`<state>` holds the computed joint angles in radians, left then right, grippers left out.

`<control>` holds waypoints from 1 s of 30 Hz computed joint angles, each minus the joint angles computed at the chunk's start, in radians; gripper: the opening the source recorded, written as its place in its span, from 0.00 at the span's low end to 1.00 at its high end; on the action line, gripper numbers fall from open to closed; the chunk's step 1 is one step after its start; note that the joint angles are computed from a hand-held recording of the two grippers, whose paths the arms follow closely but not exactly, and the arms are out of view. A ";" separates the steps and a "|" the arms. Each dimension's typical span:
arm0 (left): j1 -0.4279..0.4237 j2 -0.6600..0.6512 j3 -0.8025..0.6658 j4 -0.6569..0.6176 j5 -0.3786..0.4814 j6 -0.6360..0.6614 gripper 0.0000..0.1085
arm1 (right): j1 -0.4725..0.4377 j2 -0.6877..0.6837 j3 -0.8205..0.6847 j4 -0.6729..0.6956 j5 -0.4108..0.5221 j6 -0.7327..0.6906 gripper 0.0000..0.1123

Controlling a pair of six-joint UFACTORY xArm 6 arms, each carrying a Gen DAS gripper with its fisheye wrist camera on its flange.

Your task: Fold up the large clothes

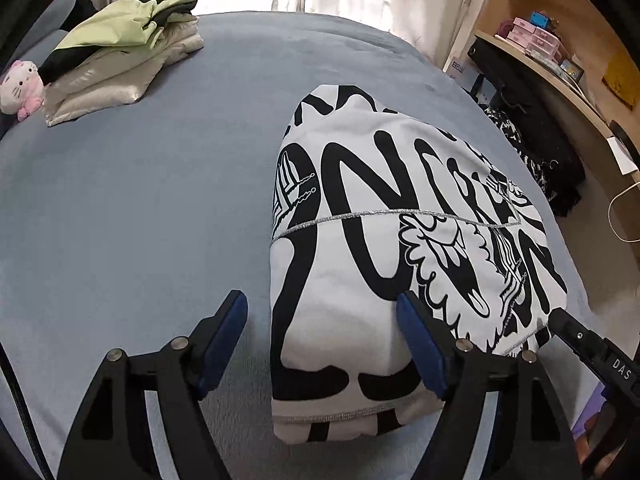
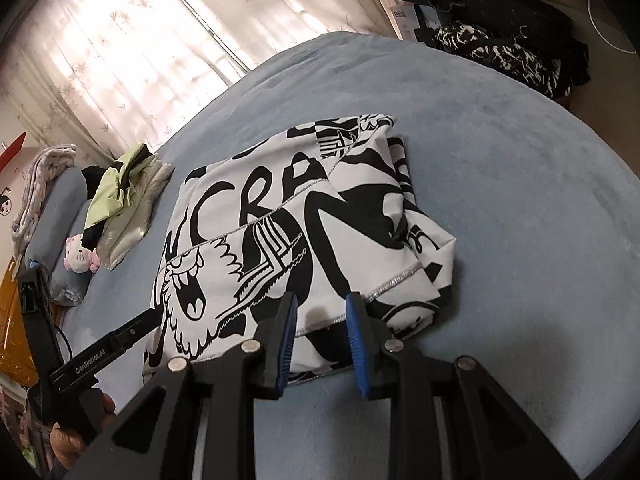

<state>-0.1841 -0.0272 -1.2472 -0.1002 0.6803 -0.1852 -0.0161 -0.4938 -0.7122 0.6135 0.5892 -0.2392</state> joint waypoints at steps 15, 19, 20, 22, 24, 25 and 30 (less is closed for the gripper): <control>0.005 -0.049 -0.046 -0.057 0.104 0.063 0.70 | 0.015 -0.108 0.010 -0.119 0.092 0.088 0.44; 0.016 -0.044 -0.066 -0.102 0.141 0.100 0.70 | 0.017 -0.112 -0.026 -0.179 0.109 0.091 0.51; 0.018 -0.043 -0.071 -0.113 0.149 0.108 0.70 | 0.015 -0.111 -0.035 -0.186 0.112 0.087 0.52; 0.023 -0.035 -0.085 -0.130 0.170 0.116 0.70 | 0.013 -0.105 -0.052 -0.209 0.117 0.085 0.59; 0.028 -0.026 -0.097 -0.150 0.187 0.126 0.71 | 0.006 -0.095 -0.069 -0.220 0.124 0.073 0.62; 0.031 -0.021 -0.102 -0.156 0.193 0.127 0.72 | 0.002 -0.090 -0.076 -0.221 0.129 0.068 0.62; 0.042 0.007 -0.128 -0.191 0.219 0.145 0.76 | -0.038 -0.032 -0.129 -0.190 0.178 0.027 0.63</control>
<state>-0.1422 -0.0197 -1.3753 -0.2909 0.8991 -0.0404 -0.0542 -0.5262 -0.8413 0.4233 0.7676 -0.2127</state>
